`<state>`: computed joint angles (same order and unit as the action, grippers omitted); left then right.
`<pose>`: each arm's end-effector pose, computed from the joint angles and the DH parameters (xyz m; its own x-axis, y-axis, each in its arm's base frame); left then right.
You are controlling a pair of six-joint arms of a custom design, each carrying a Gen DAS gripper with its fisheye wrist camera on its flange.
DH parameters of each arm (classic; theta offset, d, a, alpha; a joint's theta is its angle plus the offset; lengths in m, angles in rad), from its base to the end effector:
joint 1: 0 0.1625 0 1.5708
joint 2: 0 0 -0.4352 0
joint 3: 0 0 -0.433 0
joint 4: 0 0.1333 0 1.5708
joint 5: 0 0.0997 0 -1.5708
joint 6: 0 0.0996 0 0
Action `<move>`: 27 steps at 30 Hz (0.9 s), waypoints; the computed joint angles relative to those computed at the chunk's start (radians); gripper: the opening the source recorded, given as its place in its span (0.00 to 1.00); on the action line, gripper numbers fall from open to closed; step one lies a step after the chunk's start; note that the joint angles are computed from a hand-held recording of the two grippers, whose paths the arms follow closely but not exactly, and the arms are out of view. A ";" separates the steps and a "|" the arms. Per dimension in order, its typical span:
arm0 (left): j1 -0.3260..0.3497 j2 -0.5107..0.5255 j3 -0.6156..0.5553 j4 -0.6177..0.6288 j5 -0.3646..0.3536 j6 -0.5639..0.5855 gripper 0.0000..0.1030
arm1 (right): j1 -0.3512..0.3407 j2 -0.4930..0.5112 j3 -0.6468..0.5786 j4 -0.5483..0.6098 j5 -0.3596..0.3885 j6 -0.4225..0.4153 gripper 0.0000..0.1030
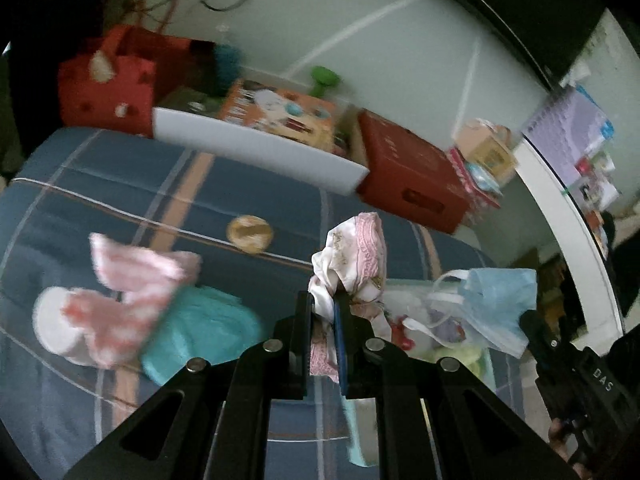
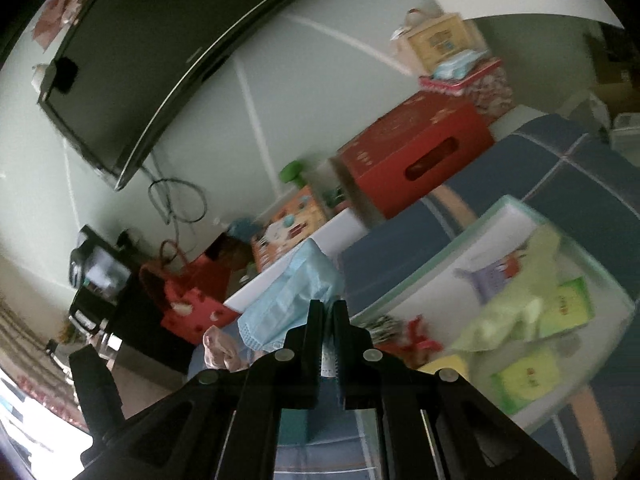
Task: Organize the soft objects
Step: 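Carry the scrunchie and mask into the tray and open both tools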
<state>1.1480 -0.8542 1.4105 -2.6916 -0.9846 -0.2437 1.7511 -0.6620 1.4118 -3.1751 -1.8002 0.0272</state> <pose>-0.1491 -0.7906 0.2453 -0.9387 -0.1161 -0.3245 0.1238 0.7650 -0.6320 0.2521 -0.7660 0.1464 -0.9916 0.0117 0.1287 -0.0908 0.6459 -0.7580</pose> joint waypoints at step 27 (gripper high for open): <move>0.002 0.218 -0.187 0.102 -0.172 0.056 0.10 | -0.123 -0.061 0.043 -0.047 -0.079 0.127 0.05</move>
<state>1.1500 -0.6365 1.2239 -2.5900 -1.1567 -0.1875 1.6282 -0.7228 1.4543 -3.2218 -1.8793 0.1543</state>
